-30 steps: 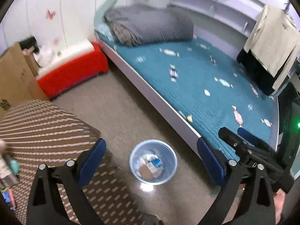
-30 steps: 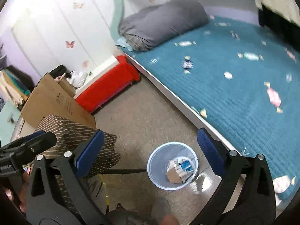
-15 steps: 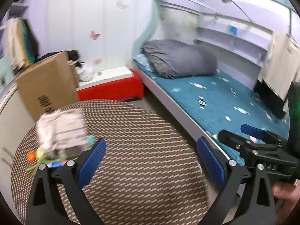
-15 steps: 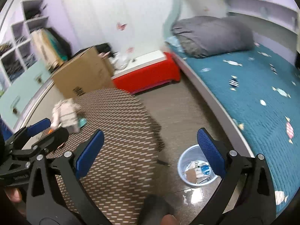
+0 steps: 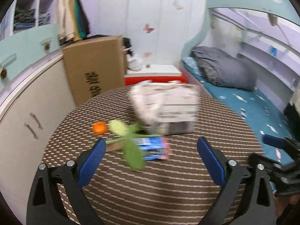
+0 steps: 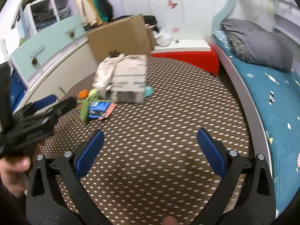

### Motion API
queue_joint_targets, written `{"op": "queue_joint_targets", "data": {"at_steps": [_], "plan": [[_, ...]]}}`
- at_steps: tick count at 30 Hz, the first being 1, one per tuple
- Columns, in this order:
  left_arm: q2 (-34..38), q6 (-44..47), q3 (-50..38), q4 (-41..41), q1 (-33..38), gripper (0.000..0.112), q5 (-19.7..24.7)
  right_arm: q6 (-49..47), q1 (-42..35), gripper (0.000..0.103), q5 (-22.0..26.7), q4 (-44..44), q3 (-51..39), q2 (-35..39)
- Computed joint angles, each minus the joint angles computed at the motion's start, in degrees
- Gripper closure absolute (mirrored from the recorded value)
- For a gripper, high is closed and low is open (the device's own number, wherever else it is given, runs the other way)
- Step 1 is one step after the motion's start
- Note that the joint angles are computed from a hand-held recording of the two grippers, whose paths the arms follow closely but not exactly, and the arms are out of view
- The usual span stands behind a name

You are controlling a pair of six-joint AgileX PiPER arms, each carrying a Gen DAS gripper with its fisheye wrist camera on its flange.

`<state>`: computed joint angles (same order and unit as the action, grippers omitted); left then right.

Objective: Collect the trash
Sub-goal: 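Grasp the green plush leaf with the left gripper while the right grasps the blue snack packet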

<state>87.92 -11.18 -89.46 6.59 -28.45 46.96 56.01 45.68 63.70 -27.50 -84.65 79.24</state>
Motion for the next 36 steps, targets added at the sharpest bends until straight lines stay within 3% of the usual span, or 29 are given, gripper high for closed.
{"op": "queue_joint_targets", "data": {"at_steps": [7, 8, 10, 12, 14, 21, 28, 31, 32, 33, 34, 35, 36], "plan": [[10.3, 11.7, -6.0, -4.0, 7.3, 0.017, 0.5, -5.6, -1.7, 0.006, -1.3, 4.7, -3.8, 5.5], [11.9, 14.0, -7.4, -5.9, 8.1, 0.022, 1.3, -7.0, -2.4, 0.006, -1.7, 5.5, -4.2, 6.1], [14.7, 18.5, -10.6, -11.1, 9.9, 0.050, 5.2, -9.4, -3.1, 0.006, -2.1, 7.1, -5.3, 7.4], [14.8, 23.1, -10.2, -19.1, 12.6, 0.081, 5.8, -13.1, -4.4, 0.006, -2.7, 9.8, -7.3, 9.7], [14.3, 24.4, -9.8, -22.3, 14.3, 0.103, 7.2, -17.0, -5.3, 0.006, -3.1, 12.3, -9.7, 12.1], [6.4, 27.2, 0.1, -26.2, 18.8, 0.105, 6.0, -34.9, -8.5, 0.006, -2.3, 21.8, -24.2, 25.0], [0.3, 27.2, 8.2, -25.2, 21.5, 0.102, 2.9, -36.3, -6.2, 0.006, 3.7, 22.0, -37.8, 35.5], [0.6, 25.8, 8.5, -23.7, 21.1, 0.083, 1.4, -32.1, -4.4, 0.007, 2.6, 17.6, -37.9, 37.0], [1.1, 24.0, 8.1, -21.3, 20.4, 0.083, 0.8, -30.3, -3.7, 0.009, 1.4, 15.3, -36.8, 36.7], [2.2, 23.8, 6.9, -21.1, 20.2, 0.082, 1.2, -29.2, -3.4, 0.018, 0.8, 13.6, -36.3, 36.6], [3.1, 24.8, 5.9, -22.9, 20.7, 0.082, 2.1, -28.5, -2.9, 0.034, 0.2, 12.4, -35.4, 36.0], [4.0, 25.8, 5.3, -24.7, 21.5, 0.085, 3.1, -28.2, -2.9, 0.036, -0.6, 12.6, -33.6, 34.9], [4.4, 26.9, 4.8, -25.8, 21.7, 0.101, 3.8, -28.4, -3.2, 0.038, -2.2, 14.0, -31.1, 33.3]]}}
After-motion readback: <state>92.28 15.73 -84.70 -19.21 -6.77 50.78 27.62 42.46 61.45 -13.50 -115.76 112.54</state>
